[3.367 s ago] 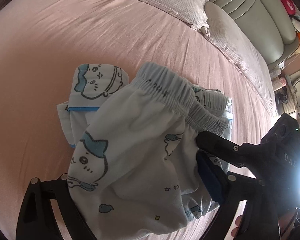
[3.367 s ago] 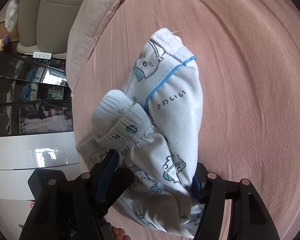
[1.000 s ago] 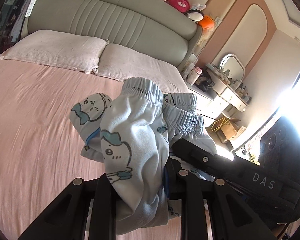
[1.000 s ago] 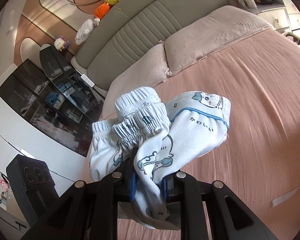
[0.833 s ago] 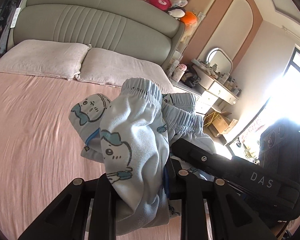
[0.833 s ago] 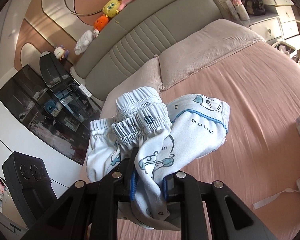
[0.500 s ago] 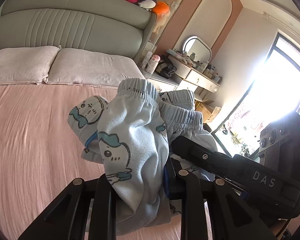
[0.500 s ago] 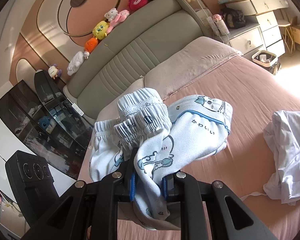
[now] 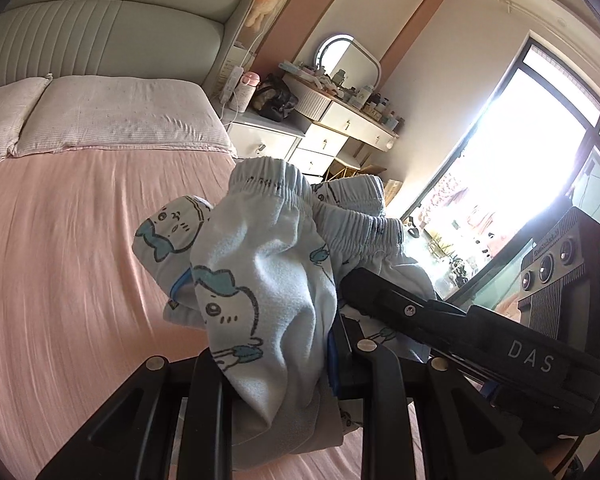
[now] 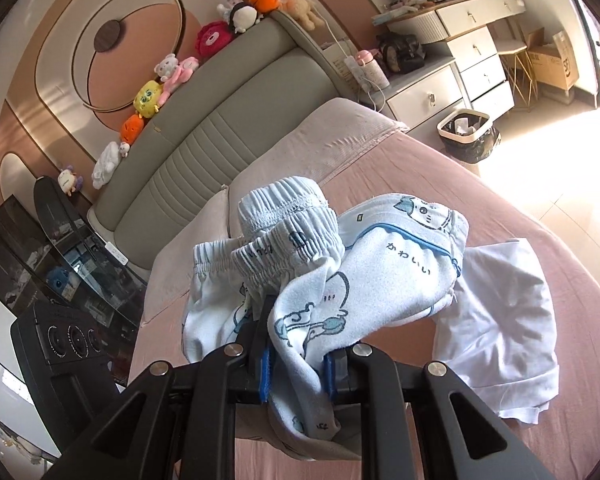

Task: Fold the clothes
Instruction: 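Lift the pants bundle with both grippers and carry it across the bed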

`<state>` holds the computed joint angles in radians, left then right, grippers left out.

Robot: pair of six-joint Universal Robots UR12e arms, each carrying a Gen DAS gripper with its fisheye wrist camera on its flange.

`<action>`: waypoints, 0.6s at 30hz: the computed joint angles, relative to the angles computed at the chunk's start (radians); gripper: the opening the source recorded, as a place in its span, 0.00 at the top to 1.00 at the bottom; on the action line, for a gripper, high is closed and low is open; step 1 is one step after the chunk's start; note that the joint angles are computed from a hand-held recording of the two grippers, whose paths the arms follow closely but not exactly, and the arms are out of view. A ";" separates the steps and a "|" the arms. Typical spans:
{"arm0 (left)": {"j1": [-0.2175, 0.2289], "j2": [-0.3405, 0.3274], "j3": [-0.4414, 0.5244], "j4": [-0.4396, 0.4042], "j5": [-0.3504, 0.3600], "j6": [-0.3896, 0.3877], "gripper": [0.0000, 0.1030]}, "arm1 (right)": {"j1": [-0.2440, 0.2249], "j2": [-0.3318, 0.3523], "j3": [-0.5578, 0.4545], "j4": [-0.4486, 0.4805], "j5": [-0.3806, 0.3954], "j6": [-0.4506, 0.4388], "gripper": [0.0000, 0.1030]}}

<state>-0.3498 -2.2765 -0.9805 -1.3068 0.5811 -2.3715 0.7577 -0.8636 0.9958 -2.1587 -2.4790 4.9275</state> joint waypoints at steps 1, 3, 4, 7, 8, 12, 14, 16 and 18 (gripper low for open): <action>-0.007 -0.002 0.002 -0.008 -0.003 0.000 0.81 | 0.000 -0.014 0.019 0.009 -0.001 0.008 0.83; -0.021 -0.005 0.009 -0.038 -0.006 0.005 0.81 | -0.001 -0.039 0.052 0.034 0.000 0.025 0.83; -0.028 -0.006 0.011 -0.053 -0.006 0.009 0.81 | -0.001 -0.052 0.068 0.050 0.003 0.036 0.83; -0.046 -0.007 0.012 -0.093 -0.010 0.024 0.81 | 0.000 -0.095 0.136 0.065 0.007 0.081 0.83; -0.052 -0.008 0.010 -0.097 -0.007 0.028 0.81 | 0.000 -0.109 0.160 0.061 0.008 0.095 0.83; -0.075 -0.012 0.006 -0.118 0.007 0.040 0.81 | -0.002 -0.153 0.241 0.067 0.027 0.141 0.83; -0.083 -0.016 0.004 -0.129 0.021 0.049 0.81 | -0.002 -0.165 0.269 0.066 0.038 0.163 0.83; -0.090 -0.020 0.003 -0.141 0.040 0.060 0.81 | -0.003 -0.174 0.295 0.057 0.053 0.178 0.83; -0.095 -0.028 0.008 -0.163 0.057 0.070 0.81 | -0.004 -0.179 0.316 0.044 0.072 0.194 0.83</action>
